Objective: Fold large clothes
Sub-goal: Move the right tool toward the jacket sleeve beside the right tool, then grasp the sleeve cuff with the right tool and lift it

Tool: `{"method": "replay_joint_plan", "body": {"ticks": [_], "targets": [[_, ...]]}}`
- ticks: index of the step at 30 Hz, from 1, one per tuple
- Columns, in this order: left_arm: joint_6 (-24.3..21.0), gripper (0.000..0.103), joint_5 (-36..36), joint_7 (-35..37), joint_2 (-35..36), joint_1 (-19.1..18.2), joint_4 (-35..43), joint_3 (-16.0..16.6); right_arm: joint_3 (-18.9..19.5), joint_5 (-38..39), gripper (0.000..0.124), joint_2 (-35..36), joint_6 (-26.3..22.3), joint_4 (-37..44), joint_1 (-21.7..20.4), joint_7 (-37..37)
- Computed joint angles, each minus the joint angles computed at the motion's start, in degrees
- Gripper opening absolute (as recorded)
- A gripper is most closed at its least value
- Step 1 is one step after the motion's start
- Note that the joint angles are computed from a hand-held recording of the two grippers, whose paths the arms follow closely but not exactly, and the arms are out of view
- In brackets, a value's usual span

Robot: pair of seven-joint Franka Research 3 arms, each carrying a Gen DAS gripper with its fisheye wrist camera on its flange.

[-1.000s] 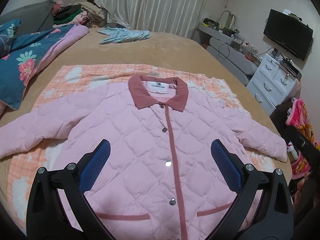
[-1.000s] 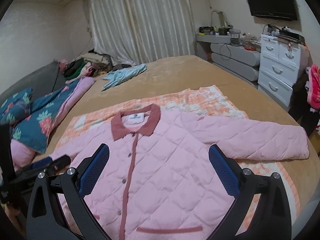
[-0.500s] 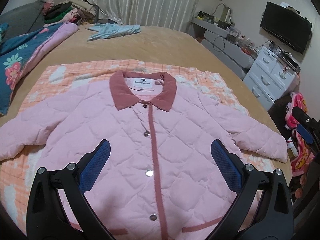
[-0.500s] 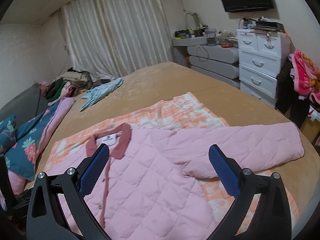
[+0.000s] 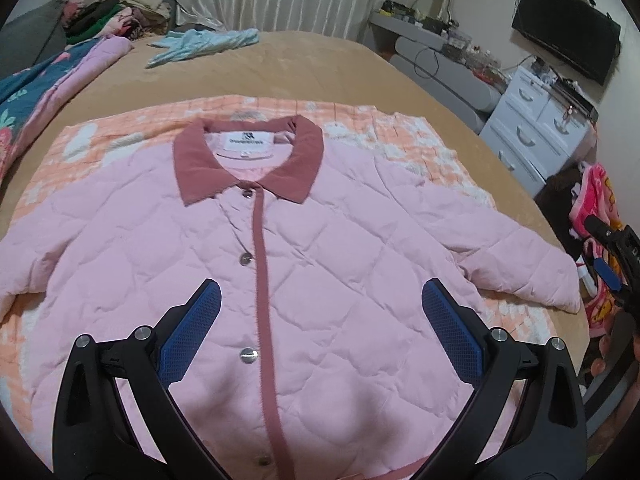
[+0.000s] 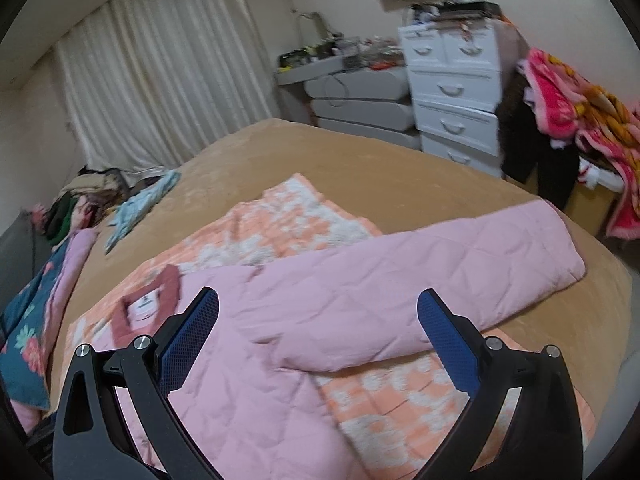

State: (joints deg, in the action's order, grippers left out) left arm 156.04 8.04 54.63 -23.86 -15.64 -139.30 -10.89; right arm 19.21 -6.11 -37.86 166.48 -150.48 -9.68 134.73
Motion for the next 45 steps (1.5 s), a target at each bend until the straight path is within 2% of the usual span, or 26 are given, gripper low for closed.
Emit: {"method": "replay_joint_plan", "body": {"ticks": [17,23,29,32,35,39,42,44,45], "targets": [[-1.15,0.094,4.47,-2.62,8.34,0.44,5.48,-2.73,-3.52,-0.02,0.099,3.70,-0.58,-3.09,-8.01,4.80],[-0.95,0.094,5.32,-3.09,10.27,0.73,6.75,-2.59,-6.84,1.93,0.099,7.62,0.67,-3.33,-7.27,6.29],[-0.36,0.094,5.99,-2.90,12.14,0.90,7.14,-2.59,-7.52,1.68,0.099,12.18,0.68,-2.87,-9.35,9.54],[-0.91,0.094,4.55,-1.96,12.53,0.52,7.05,-2.05,-10.75,3.79,0.099,14.77,0.65,-3.07,-7.42,10.10],[-0.99,0.094,5.26,-2.27,12.35,1.01,6.85,-2.17,-14.90,8.24,0.099,16.71,3.24,-3.63,-3.78,8.28],[-0.92,0.094,4.95,-2.39,12.05,1.34,6.63,-1.76,-17.06,11.67,0.099,19.00,8.52,-3.71,-2.12,5.15],[-0.22,0.094,3.65,-0.80,11.95,1.14,6.35,-1.05,-21.05,16.77,0.099,20.93,12.94,-3.56,1.76,0.30],[0.13,0.094,2.81,-0.14,11.83,1.20,6.04,-0.86,-27.42,21.37,0.098,21.87,17.18,-3.79,8.59,-4.14],[0.17,0.094,3.01,-0.50,11.75,1.49,5.88,-0.98,-30.61,23.12,0.093,22.01,18.78,-4.01,11.88,-5.68]]}}
